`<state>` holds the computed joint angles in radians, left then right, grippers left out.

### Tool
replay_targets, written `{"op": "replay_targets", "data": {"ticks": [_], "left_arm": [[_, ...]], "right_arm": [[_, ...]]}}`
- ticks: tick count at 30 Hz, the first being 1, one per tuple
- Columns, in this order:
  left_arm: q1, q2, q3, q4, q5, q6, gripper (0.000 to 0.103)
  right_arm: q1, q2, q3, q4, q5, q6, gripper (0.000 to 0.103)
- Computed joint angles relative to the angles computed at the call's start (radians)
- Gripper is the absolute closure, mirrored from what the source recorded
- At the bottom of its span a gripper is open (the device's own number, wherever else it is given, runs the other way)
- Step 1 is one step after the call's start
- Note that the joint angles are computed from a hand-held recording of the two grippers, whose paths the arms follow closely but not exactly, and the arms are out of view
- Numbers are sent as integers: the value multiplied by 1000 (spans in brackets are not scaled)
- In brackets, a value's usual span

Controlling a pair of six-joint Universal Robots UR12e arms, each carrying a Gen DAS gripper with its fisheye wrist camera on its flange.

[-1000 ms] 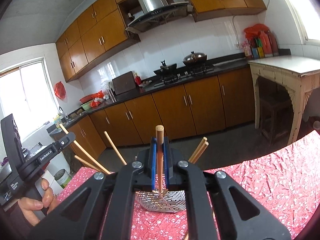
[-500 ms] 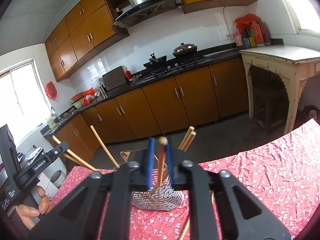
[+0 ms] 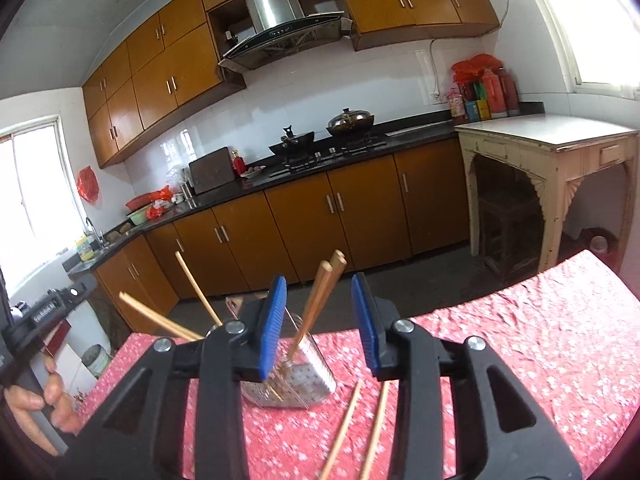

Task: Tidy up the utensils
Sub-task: 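Open both tools to drop the chopsticks into the basket, then move back to the table and close the right tool on a chopstick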

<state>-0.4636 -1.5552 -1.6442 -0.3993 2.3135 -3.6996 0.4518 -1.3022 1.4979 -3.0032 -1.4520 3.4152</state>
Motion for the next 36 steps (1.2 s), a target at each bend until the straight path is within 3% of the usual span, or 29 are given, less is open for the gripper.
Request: {"op": "replay_targets", "data": {"ticks": [4,9,13,16,26,30,36], "left_arm": [[-11,34,-47,-42,17,-29,64],[-12,76,-119,-170,18,-102,64],[-1,87,-168,-291,-43,-161,64],[8,92,-202,-331,-108,-198,64],[9,78,-231,-346,-204,-181,64],[12,69,-224,-353,-227,-168,64],[16,49,-207,-362,-263,-143,64]], "right_arm": [[-2,-33,66,25,-35,-15,68],[-4,-47,134,143,-58,-46,68],[6,-38,163,252,-41,-77,69],[23,-28,173,309,-44,-106,69],[72,-1,161,373,-152,-143,69],[76,4,159,364,-184,-154,93],[35,7,152,373,-179,-36,95]]}}
